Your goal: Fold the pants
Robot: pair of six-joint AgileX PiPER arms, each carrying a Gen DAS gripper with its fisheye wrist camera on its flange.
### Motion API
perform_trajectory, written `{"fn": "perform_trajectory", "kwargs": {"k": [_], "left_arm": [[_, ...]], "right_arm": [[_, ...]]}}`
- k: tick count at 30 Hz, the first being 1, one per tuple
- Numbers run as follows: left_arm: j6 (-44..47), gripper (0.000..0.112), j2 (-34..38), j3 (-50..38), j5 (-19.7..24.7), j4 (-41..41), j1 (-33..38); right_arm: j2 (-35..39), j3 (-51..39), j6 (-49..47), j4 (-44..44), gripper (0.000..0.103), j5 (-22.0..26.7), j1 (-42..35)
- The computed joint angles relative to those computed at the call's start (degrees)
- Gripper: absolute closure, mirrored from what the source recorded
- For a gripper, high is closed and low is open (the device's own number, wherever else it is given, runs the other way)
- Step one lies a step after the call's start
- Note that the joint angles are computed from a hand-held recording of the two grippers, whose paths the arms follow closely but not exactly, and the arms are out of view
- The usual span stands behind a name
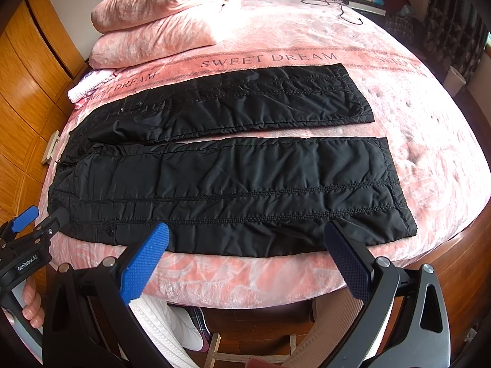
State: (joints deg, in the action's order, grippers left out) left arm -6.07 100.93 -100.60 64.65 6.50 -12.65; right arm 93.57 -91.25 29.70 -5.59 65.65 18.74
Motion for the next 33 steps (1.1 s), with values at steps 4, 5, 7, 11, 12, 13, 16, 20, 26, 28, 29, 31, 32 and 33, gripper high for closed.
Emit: {"fn": "perform_trajectory", "kwargs": {"k": [4, 5, 7, 11, 12, 13, 16, 20, 26, 28, 29, 31, 32, 33], "left_arm": [[-0.06, 0.013, 0.01, -0.23, 0.11, 0.22, -0.23], [-0.04, 0.013, 0.03, -0.26, 0.12, 0.22, -0.22], [-0.17, 0.013, 0.04, -0.28, 0.13, 0.33, -0.27], [-0.23, 0.013, 0.24, -0.82, 0.73, 0.31, -0.23], [-0.26, 0.013, 0.25, -0.84, 0.79, 0.37, -0.24], [-0.31, 0.013, 0.32, -0.97, 0.87, 0.48, -0.22], [-0.68, 0.013, 0.46, -1.08, 0.99, 0.70, -0.17], [-1.15, 0.013, 0.48, -0.85, 0.59, 0.64, -0.07], [-1.06, 0.013, 0.80, -0.83, -0.43, 1.46, -0.64], [-1.34, 0.013, 1.42, -1.33, -0.33, 2.43, -1.12], [-1.20, 0.013, 1.82, -1.70, -0.24, 2.35, -1.11], [-0.39, 0.013, 2.78, -2.64, -0.20, 1.26, -0.76], [0.37, 0.013, 3.42, -3.25, -0.37, 0.23, -0.42], [1.22, 0.013, 4.28, -4.12, -0.30, -0.99, 0.01]], "right_arm": [[0.02, -0.13, -0.07, -0.08, 0.002, 0.00, 0.01], [0.09, -0.32, -0.04, -0.06, 0.002, 0.16, 0.03], [0.00, -0.15, -0.19, 0.12, 0.002, -0.01, -0.09], [0.09, -0.42, -0.11, 0.14, 0.002, 0.24, 0.01], [0.07, -0.46, -0.12, 0.22, 0.002, 0.22, -0.02], [0.06, -0.47, -0.19, 0.40, 0.002, 0.16, -0.13], [-0.28, 0.27, -0.50, 1.23, 0.002, -0.57, -0.47], [-0.48, 0.76, -0.72, 1.69, 0.002, -1.49, -0.88], [-0.23, 1.13, -2.33, 2.58, 0.002, -3.07, -1.61], [0.36, 0.83, -3.71, 3.62, 0.002, -3.39, -2.26], [0.85, 0.40, -4.41, 4.00, 0.002, -3.37, -2.59], [1.95, -0.51, -6.24, 4.55, 0.002, -3.45, -3.28], [3.03, -1.57, -7.97, 5.10, 0.002, -3.12, -3.81], [4.23, -2.70, -10.21, 6.08, 0.002, -2.86, -4.59]]}}
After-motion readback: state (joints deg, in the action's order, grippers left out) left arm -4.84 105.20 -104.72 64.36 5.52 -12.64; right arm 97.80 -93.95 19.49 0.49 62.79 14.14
